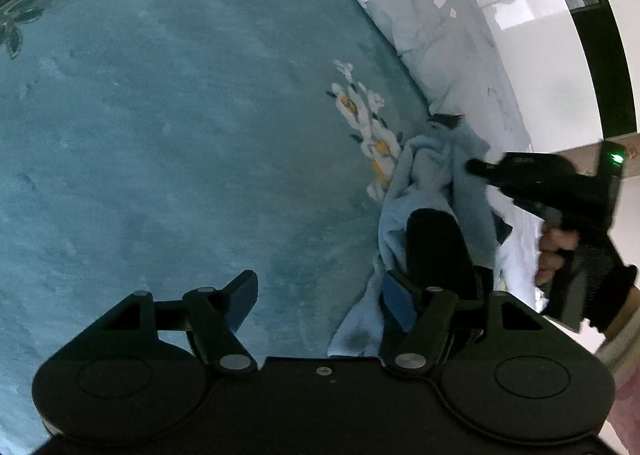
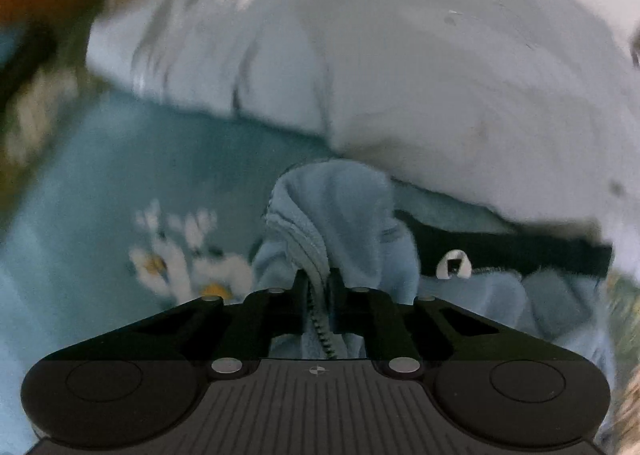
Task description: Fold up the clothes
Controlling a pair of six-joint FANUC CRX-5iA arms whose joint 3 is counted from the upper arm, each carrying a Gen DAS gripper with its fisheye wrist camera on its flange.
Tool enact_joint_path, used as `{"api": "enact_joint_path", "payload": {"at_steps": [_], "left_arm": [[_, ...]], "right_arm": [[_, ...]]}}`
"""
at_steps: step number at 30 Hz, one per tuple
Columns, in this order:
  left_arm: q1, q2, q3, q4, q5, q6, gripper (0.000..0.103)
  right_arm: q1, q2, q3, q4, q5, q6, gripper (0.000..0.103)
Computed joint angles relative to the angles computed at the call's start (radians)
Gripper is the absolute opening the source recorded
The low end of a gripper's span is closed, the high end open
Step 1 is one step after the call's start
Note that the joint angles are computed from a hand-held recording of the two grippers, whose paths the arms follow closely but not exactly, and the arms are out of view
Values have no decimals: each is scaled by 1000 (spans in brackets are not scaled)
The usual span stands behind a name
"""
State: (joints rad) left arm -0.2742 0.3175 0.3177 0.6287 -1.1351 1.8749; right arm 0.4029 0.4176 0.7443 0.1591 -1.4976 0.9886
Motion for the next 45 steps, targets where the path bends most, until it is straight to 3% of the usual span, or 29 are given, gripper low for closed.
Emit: {"api": "enact_joint_path", "payload": {"at_steps": [5, 9, 18, 23, 26, 28, 32, 34, 36, 41, 45], "left_arm": [[-42, 29, 44, -15, -6, 26, 68], [-75, 58, 85, -27, -19, 39, 68], [-126, 96, 158, -96, -65, 87, 69], [-139, 102, 192, -138, -93, 128, 69], [-146, 104, 213, -162, -106, 158, 69], [-149, 102, 221, -177, -112, 178, 69], [-156, 101, 246, -212, -140, 219, 69], [-159, 100, 256, -227, -151, 232, 70], [-162, 98, 263, -241, -164, 244, 72], [-162, 73, 242, -262, -164, 252, 77], [-153, 38, 184, -259, -131, 227, 81]], "right_arm": [[-82, -158, -166, -52, 137, -137, 7], [-143, -258, -299, -53, 176, -214, 7], [-221, -243, -385, -129, 107, -243, 8], [-220, -215, -355, -155, 79, -181, 12], [-238, -234, -343, -198, 93, -154, 29], [-246, -264, -349, -220, 111, -123, 50], [-232, -367, -411, -221, 194, -51, 66], [-223, -432, -461, -224, 248, -40, 82], [-208, -504, -523, -231, 316, -62, 91], [-163, -684, -708, -205, 441, -305, 95], [-101, -755, -781, -180, 433, -450, 101]]}}
